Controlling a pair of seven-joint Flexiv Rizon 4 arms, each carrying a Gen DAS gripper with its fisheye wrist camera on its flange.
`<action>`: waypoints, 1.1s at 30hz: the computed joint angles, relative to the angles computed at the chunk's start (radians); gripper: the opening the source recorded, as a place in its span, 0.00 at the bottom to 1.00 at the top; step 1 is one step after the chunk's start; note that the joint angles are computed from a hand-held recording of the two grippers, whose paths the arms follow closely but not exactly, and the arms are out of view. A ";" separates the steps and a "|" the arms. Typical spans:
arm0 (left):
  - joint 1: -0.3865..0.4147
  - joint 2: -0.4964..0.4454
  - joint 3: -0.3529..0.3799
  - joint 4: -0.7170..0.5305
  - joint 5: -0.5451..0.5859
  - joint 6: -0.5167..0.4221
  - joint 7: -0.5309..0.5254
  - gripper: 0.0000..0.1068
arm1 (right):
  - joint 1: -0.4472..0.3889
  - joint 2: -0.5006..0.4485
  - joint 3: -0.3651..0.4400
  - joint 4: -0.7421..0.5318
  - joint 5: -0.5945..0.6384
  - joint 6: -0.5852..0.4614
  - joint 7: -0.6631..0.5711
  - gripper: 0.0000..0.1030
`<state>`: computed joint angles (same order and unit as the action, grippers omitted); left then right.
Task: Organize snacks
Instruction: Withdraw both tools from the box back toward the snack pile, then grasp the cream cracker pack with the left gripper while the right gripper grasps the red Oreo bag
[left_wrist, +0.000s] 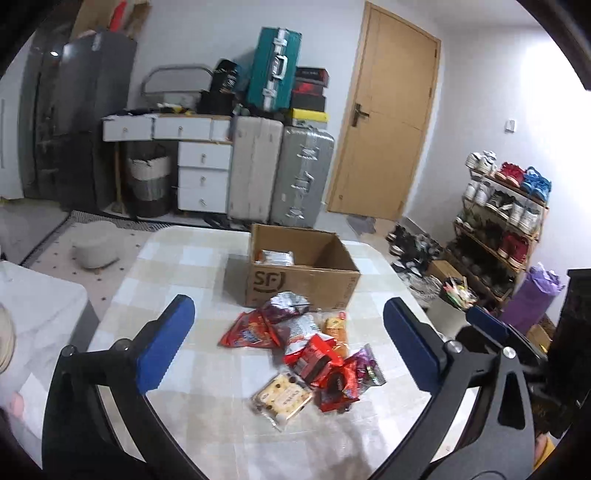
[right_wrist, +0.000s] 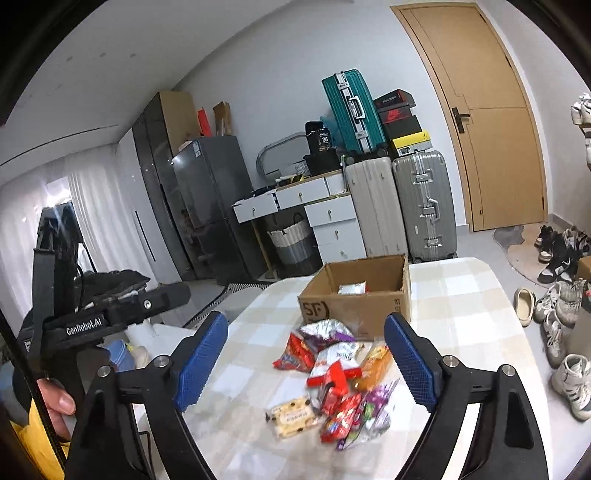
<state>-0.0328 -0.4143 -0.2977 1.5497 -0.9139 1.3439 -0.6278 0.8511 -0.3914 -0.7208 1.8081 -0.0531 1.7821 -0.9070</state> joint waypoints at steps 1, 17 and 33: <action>0.004 0.009 -0.014 0.022 -0.021 0.032 0.031 0.95 | 0.023 -0.001 -0.019 0.009 0.001 0.000 -0.001 0.86; 0.003 -0.085 0.030 0.067 0.072 -0.029 0.041 0.95 | 0.264 -0.096 -0.190 0.112 0.235 0.074 -0.127 0.94; -0.044 -0.303 0.091 -0.180 0.387 -0.188 -0.197 0.95 | -0.065 -0.133 0.144 0.031 0.181 0.067 -0.073 0.94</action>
